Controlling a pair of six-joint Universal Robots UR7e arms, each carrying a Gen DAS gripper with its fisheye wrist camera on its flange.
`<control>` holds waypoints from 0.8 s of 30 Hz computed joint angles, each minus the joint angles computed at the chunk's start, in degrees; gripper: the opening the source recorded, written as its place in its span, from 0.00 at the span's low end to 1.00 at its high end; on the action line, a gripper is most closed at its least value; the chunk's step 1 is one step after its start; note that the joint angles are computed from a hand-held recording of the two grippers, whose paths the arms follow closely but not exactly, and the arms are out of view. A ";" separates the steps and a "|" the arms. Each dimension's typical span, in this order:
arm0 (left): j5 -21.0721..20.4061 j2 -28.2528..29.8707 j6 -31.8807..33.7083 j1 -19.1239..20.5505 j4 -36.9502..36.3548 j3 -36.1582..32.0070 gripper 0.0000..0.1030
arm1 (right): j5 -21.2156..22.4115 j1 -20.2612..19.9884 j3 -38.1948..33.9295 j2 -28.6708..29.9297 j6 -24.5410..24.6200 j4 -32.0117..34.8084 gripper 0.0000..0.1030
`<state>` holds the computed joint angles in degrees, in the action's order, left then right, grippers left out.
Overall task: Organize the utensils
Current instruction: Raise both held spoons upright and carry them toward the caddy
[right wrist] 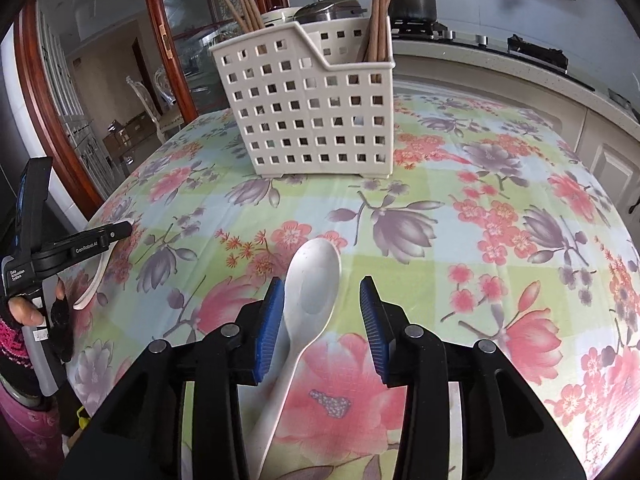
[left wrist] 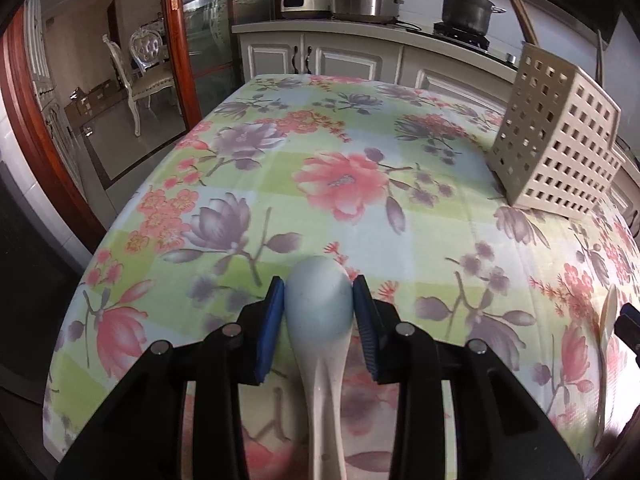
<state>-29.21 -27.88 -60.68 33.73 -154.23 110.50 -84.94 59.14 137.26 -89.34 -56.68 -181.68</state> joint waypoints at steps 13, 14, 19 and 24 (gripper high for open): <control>-4.21 4.84 10.59 -2.31 -5.65 -3.88 0.45 | -7.92 4.73 -3.28 5.46 0.84 -0.39 0.43; -4.34 4.95 10.79 -2.48 -5.43 -4.00 0.46 | -8.39 4.94 -3.05 5.83 0.58 -1.62 0.40; -3.98 5.27 11.67 -2.42 -4.04 -4.71 0.40 | -9.09 5.08 -2.64 6.59 0.30 -4.72 0.12; -5.02 5.49 13.57 -2.69 -5.78 -4.75 0.33 | -7.02 4.23 -1.76 6.02 -0.18 -6.89 0.11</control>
